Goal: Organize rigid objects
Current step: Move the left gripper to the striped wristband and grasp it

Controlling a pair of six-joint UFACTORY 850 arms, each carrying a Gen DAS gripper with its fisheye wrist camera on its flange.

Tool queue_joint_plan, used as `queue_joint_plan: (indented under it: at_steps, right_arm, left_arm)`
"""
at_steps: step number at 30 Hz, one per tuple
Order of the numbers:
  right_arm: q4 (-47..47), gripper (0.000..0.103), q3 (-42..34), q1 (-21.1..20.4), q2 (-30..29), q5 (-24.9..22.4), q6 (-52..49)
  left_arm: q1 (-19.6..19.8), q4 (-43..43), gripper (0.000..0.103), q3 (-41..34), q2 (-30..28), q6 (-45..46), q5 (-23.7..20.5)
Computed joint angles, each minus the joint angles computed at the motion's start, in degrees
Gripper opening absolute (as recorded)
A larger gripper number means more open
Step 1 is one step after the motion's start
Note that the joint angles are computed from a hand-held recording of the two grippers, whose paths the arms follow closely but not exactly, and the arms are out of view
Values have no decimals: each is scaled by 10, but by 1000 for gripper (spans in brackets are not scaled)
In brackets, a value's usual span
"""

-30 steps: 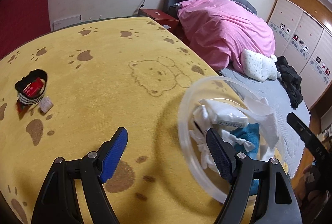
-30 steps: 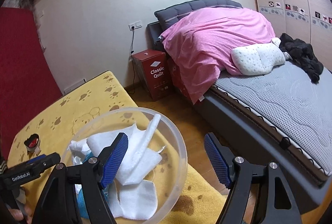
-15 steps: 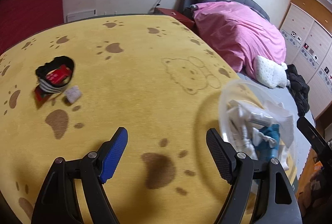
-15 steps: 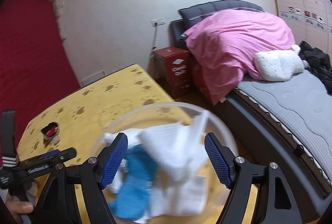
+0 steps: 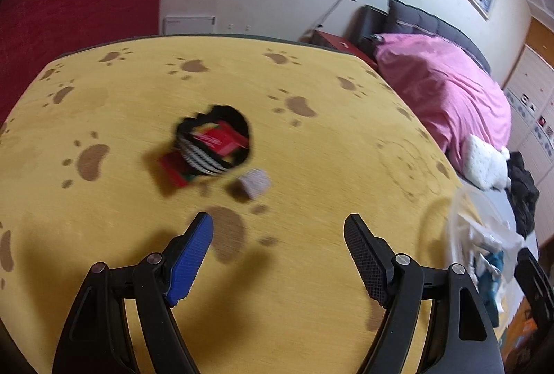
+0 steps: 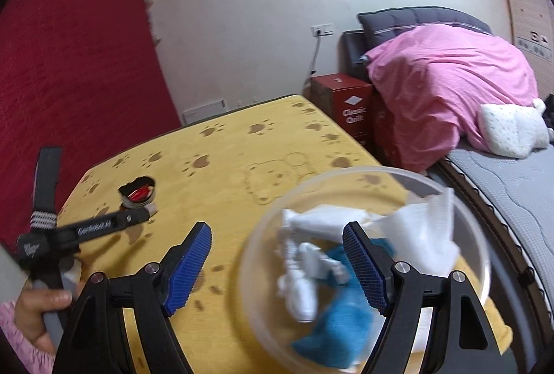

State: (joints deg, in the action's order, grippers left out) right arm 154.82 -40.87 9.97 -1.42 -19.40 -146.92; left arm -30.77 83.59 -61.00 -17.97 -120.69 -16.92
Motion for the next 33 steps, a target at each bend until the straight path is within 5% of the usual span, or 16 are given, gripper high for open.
queue_joint_plan:
  at_steps: [15, 21, 26, 28, 33]
  right_arm:
    - [-60, 83, -23, 45, -30, 20, 30]
    - [-77, 83, -31, 53, -43, 29, 48]
    - [-83, 83, -34, 62, -49, 38, 50]
    - [-79, 83, -35, 64, -51, 40, 45]
    - [-80, 83, -37, 67, -54, 48, 51]
  left_arm:
    - [57, -6, 79, -17, -17, 22, -25]
    - [69, 46, 77, -16, -20, -37, -24]
    - [77, 77, 56, -21, -27, -58, -17]
    - [82, 88, 39, -22, -29, -69, -3]
    - [82, 153, 24, -11, -23, -133, 2]
